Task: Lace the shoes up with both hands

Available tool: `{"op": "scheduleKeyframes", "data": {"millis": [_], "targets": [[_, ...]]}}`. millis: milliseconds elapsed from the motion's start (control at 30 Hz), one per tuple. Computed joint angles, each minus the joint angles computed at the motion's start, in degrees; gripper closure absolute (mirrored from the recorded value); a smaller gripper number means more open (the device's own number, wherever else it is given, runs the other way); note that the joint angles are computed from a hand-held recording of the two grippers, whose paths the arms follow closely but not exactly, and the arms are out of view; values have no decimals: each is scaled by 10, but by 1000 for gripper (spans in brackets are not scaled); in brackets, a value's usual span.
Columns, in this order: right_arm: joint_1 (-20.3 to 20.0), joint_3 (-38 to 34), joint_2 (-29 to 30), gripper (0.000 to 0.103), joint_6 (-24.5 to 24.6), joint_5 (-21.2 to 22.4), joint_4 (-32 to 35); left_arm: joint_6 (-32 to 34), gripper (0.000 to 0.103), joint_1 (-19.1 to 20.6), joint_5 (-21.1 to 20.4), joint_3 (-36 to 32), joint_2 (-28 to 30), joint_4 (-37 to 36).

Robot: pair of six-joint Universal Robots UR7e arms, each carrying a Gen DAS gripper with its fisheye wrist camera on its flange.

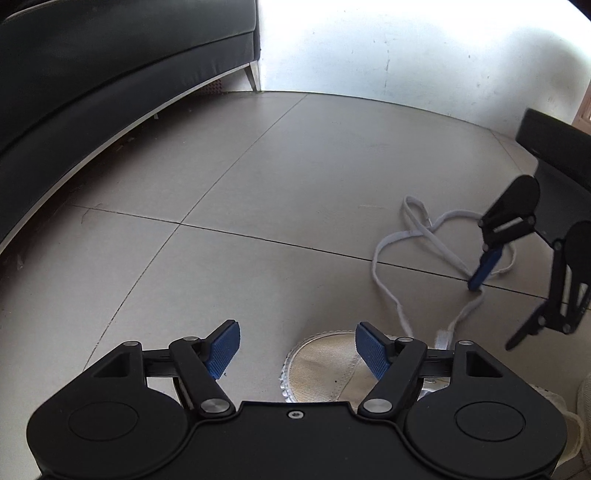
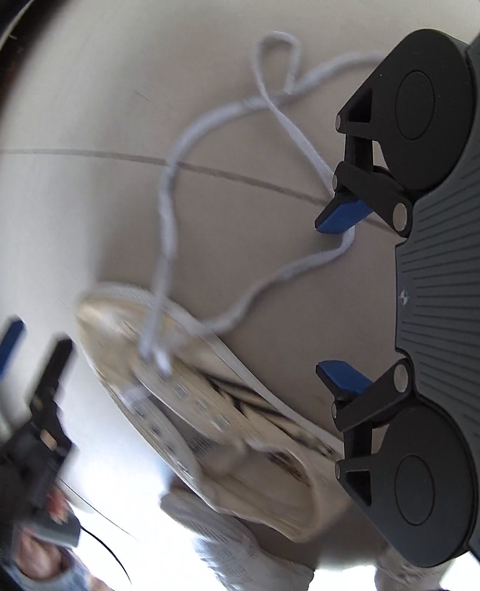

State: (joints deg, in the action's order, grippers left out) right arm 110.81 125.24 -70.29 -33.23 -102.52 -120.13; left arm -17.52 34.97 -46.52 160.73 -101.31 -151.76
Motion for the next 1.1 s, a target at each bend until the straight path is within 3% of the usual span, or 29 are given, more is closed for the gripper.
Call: {"op": "scheduleKeyframes", "data": {"millis": [167, 300, 433, 500, 600, 767, 833, 867, 933, 1100], "targets": [[13, 40, -73, 17, 74, 26, 92, 34, 35, 9, -7, 1, 44, -75], [-8, 82, -153, 17, 193, 44, 126, 56, 34, 13, -22, 1, 66, -114], [-38, 125, -252, 16, 345, -12, 169, 102, 34, 30, -39, -9, 115, -174], [-24, 130, -283, 16, 391, -49, 176, 132, 34, 43, -50, -18, 150, -220], [-6, 138, -322, 16, 455, -88, 148, 194, 37, 52, -88, -33, 194, -261], [22, 204, -386, 16, 537, -102, -83, 346, 39, 68, -207, -69, 324, -373], [28, 242, -401, 16, 562, -93, -168, 380, 56, 74, -262, -97, 391, -389], [19, 249, -408, 16, 567, -86, -178, 397, 59, 79, -292, -112, 420, -387], [9, 256, -416, 16, 582, -67, -180, 409, 79, 83, -321, -132, 464, -383], [-2, 245, -438, 16, 592, -45, -140, 398, 82, 97, -336, -172, 542, -379]]}}
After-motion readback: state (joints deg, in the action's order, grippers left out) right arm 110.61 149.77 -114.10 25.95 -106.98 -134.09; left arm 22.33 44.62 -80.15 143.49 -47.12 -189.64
